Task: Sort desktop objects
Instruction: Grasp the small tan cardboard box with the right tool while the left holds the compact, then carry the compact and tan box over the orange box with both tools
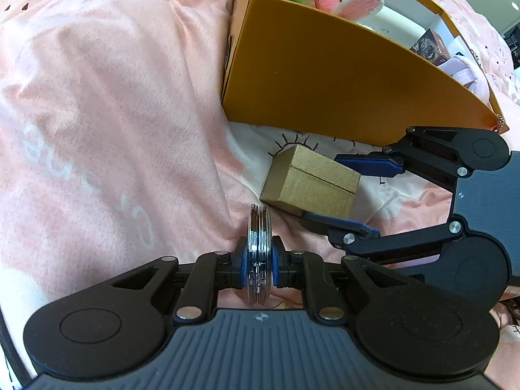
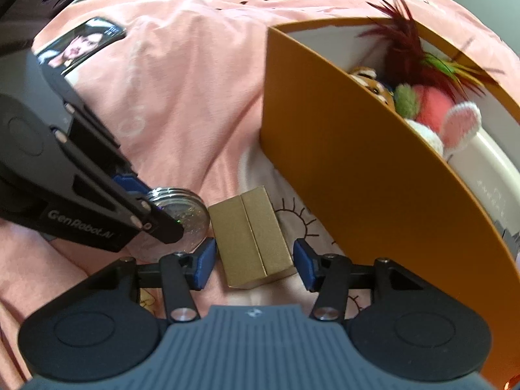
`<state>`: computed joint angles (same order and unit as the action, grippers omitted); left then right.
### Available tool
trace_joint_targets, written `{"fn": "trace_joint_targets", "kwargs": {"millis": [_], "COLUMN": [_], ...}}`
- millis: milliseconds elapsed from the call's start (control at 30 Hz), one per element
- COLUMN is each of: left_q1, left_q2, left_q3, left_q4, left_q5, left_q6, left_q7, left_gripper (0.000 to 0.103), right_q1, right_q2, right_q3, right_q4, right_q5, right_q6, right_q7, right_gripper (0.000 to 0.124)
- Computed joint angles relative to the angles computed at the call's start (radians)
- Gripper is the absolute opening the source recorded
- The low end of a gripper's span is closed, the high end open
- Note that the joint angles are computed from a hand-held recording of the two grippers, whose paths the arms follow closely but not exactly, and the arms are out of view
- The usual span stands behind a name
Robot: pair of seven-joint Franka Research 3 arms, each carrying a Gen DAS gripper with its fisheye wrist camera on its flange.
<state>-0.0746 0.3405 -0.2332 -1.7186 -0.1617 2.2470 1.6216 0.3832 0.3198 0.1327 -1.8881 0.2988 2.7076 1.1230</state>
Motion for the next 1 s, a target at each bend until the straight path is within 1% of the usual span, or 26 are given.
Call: {"fn": "trace_joint_targets", "kwargs": {"millis": [133,233,300,433,667,833,900,1000], "left_q1": [0.004,0.007,0.013,0.028,0.022,0.013,0.009,-0.012], "left_q2": [-0.01,-0.031,-0.044,-0.072,-0.095,-0.063,-0.042,0.007], "left_q3": [-0.001,-0.004,-0.009,-0.022,-0.026,-0.033,-0.037,-0.042], "left_q4": [-0.011,-0.032,-0.041,-0.045,-0.002,0.09,0.135,0.219], "left_q5": [-0.01,-0.021,-0.047,-0.128,-0.226,-0.266,-0.27,-0.233], "left_q6": [0.01,0.039,0.052,0.05,0.049,0.043,0.045,0.064], "left_q7": [0.002,0.014,0.033,0.094,0.184,0.222,0.232,0.234], "left_gripper": [0.015,0.015,0.015,0.015,0.015,0.015,0.015,0.015], "right_q1": [-0.007,-0.029,-0.042,-0.07,-0.067,-0.067,-0.07,-0.08], "right_q2": [-0.015,-0.048,-0.071,-0.135,-0.266,-0.316,-0.313,-0.306], "right_q3": [-0.001,0.007,0.007,0.012,-0.013,-0.035,-0.042,-0.054], "right_q4": [-0.01,-0.03,-0.041,-0.075,-0.157,-0.166,-0.151,-0.123], "right_q5": [0.035,0.1,0.146,0.262,0.345,0.315,0.296,0.192], "right_q6": [-0.013,-0.031,-0.045,-0.065,-0.012,0.039,0.059,0.079], "right_q7": [0.04,0.066,0.088,0.096,0.116,0.163,0.173,0.25], "right_gripper": [0.053,0.052,0.051,0.049,0.048,0.048,0.048,0.048]}}
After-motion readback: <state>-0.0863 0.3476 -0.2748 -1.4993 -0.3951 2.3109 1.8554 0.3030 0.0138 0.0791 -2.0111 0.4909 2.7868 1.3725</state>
